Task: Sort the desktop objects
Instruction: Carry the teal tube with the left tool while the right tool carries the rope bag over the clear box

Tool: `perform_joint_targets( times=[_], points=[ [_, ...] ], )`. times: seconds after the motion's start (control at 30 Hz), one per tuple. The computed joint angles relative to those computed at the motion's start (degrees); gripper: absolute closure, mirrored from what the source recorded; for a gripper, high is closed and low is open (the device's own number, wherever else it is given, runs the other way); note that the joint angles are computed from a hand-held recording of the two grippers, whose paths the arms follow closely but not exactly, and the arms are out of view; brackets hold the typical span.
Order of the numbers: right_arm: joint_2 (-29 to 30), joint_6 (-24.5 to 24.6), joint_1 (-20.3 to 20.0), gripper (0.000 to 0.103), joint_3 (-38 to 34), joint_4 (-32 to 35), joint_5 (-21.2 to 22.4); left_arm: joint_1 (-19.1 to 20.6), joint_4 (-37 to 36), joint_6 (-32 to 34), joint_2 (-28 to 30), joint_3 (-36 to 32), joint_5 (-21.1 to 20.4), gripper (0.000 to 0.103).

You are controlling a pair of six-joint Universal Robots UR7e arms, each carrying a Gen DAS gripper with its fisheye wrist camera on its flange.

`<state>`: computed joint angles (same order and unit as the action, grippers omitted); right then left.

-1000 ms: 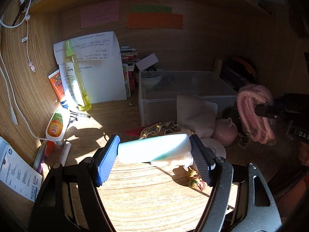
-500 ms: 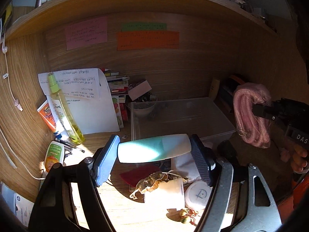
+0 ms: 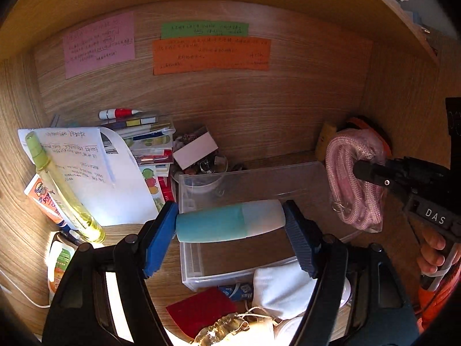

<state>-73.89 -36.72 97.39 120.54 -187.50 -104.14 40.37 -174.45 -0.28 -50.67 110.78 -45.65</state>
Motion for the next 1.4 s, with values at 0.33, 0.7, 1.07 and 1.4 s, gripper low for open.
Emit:
perform_joint_targets(
  times=[0.33, 0.7, 1.07, 1.4],
  points=[
    [8.5, -1.7, -0.9, 0.084, -4.5, -5.1, -6.7, 4.6, 5.7, 0.6, 4.4, -6.0, -2.9, 0.030],
    [11.8, -6.4, -1.4, 0.084, -5.7, -6.5, -11.4, 7.2, 14.5, 0.6, 8.1, -12.0, -5.0, 0.030],
    [12.3, -7.7, -1.6, 0.084, -6.0, -4.6, -12.7, 7.0, 16.2, 4.6, 10.1, -13.2, -2.0, 0.030],
    [12.4, -8.5, -1.5, 0.080, -5.6, -4.6, -12.5, 7.4, 19.8, 3.2, 11.3, -14.8, -1.4, 0.030]
  ],
)
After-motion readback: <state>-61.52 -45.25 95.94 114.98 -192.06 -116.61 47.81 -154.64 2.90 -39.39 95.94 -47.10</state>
